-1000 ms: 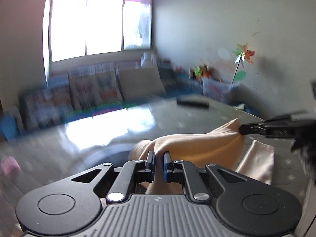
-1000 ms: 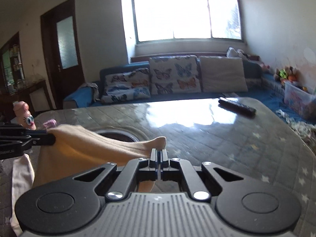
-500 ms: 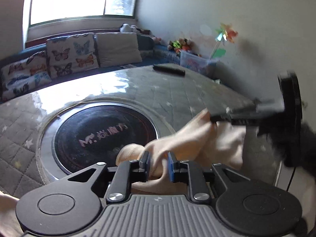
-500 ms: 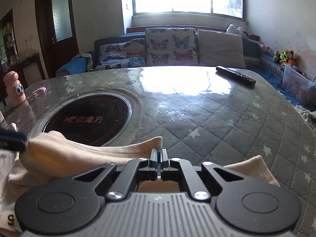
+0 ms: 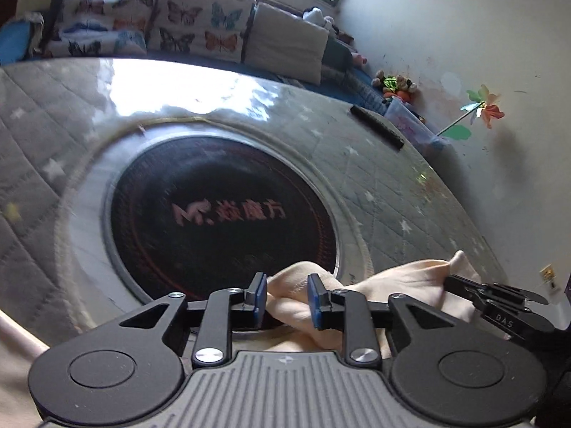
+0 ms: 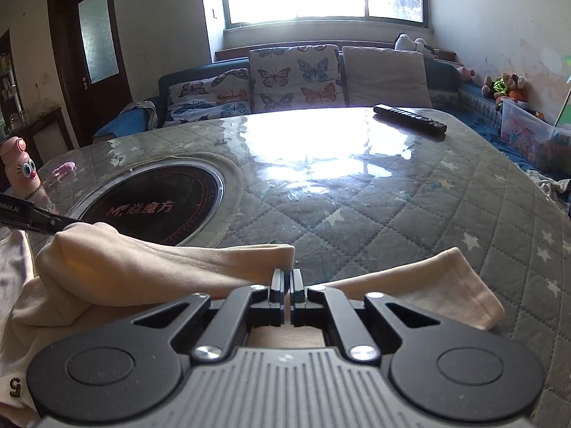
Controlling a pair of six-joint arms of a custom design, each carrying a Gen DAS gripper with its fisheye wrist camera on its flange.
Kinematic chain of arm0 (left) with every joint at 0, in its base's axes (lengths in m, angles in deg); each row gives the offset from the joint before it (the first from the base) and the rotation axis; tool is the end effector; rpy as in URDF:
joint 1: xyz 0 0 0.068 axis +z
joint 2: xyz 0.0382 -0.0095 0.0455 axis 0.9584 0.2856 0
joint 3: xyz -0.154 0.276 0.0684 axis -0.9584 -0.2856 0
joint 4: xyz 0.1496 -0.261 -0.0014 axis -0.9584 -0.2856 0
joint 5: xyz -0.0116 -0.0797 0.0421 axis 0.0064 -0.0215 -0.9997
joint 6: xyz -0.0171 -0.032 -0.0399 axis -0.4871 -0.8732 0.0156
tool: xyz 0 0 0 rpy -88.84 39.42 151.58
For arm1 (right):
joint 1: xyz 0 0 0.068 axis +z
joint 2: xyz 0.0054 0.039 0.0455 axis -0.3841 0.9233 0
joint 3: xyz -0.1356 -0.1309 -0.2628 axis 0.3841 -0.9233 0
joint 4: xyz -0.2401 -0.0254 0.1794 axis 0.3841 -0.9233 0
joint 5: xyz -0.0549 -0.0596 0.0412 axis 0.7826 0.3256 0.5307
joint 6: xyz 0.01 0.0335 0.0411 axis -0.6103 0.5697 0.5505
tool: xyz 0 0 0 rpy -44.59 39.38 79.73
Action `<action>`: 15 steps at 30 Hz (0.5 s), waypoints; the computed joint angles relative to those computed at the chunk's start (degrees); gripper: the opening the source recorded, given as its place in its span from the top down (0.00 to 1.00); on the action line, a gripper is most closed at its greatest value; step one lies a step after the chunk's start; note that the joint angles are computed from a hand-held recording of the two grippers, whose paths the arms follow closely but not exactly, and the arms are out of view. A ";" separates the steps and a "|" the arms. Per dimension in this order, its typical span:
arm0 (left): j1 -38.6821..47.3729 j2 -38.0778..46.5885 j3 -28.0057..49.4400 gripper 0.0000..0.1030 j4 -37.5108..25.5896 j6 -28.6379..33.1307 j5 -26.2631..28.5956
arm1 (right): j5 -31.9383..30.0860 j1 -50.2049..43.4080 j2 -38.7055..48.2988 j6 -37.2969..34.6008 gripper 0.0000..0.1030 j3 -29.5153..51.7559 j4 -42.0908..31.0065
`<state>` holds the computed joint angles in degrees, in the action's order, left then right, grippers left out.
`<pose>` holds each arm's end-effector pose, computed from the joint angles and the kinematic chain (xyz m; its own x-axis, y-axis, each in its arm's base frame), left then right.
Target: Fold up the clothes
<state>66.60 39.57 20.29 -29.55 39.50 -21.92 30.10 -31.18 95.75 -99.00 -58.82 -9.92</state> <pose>0.1708 -0.0348 0.1861 -0.7954 -0.0965 -0.5983 0.2186 0.8751 -0.4318 0.1416 -0.0094 0.1792 -0.6393 -0.0703 -0.7658 -0.2166 0.9720 0.0915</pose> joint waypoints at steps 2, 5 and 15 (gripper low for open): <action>-2.67 -1.27 -0.75 0.75 -0.01 0.60 -1.05 | -0.10 -0.85 0.33 -0.28 0.98 0.07 0.26; -6.44 -3.49 -1.63 0.75 -0.72 1.98 -3.18 | -1.92 -2.98 1.60 -1.10 0.98 0.46 0.41; -4.03 -2.07 -2.01 0.66 -0.07 0.23 -3.28 | -7.38 -3.51 8.70 0.88 0.81 3.08 2.27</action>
<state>62.57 37.50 18.28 -29.62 39.73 -25.20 22.72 -34.69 104.45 -98.12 -55.75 -7.65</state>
